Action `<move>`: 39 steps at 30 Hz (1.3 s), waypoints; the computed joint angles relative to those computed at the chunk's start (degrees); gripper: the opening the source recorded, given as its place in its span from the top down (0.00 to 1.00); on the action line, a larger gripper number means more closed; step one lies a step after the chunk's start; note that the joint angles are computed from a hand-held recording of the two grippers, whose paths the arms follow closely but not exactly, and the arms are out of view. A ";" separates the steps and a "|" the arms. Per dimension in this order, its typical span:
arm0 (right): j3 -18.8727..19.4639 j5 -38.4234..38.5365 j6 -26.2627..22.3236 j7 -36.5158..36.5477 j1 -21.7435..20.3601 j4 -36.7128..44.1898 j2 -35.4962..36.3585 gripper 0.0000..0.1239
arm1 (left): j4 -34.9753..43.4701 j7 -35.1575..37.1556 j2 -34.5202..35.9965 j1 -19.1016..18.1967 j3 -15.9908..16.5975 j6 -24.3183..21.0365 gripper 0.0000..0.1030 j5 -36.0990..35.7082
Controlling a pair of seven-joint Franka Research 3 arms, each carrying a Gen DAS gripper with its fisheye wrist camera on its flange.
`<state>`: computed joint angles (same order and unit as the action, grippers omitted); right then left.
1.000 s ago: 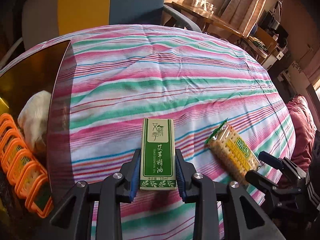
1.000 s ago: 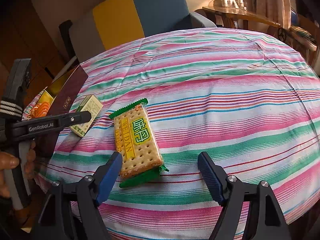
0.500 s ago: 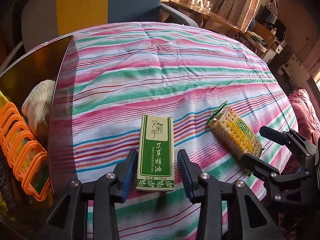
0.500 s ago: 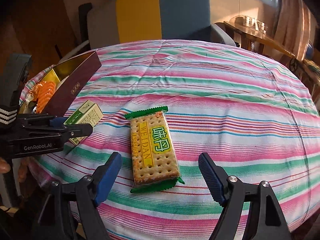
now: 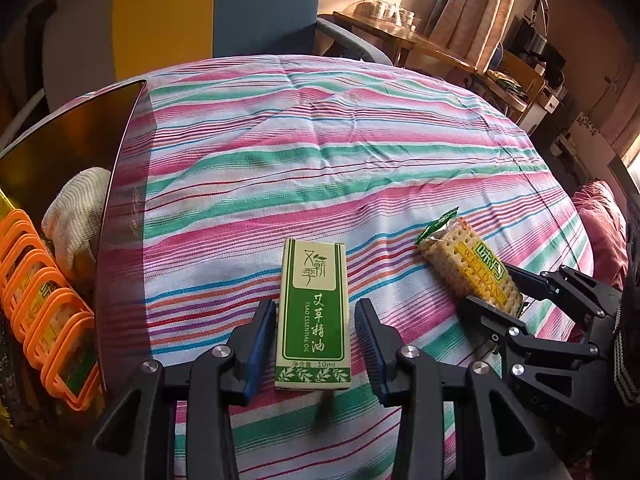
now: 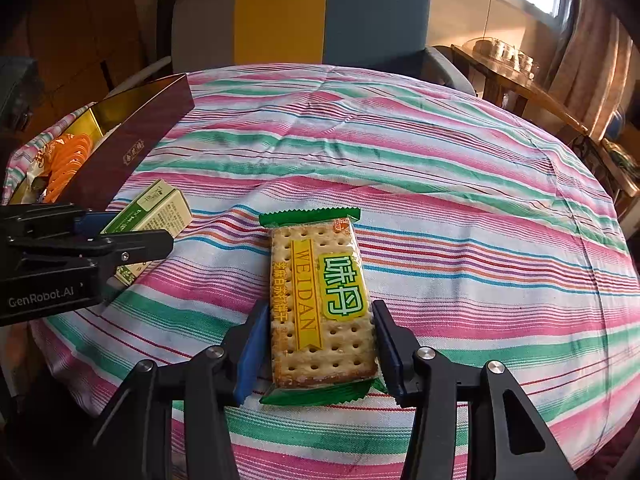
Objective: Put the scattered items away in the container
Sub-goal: 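Hold the oil box in the left tool while the right tool closes on the cracker pack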
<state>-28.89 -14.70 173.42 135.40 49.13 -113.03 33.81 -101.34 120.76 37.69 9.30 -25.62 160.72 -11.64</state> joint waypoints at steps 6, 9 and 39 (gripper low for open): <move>-0.85 2.07 1.70 1.42 0.81 -0.62 0.35 0.58 | 0.74 0.66 0.34 -0.77 0.69 -0.56 0.60 0.93; -1.18 3.25 2.39 0.79 1.19 -0.90 0.45 0.57 | 1.68 -0.63 0.98 -1.98 1.73 -0.29 0.63 1.76; -7.05 6.48 1.06 -0.47 7.94 -3.07 0.36 0.58 | -0.67 1.84 1.33 3.51 -4.29 0.49 0.69 1.65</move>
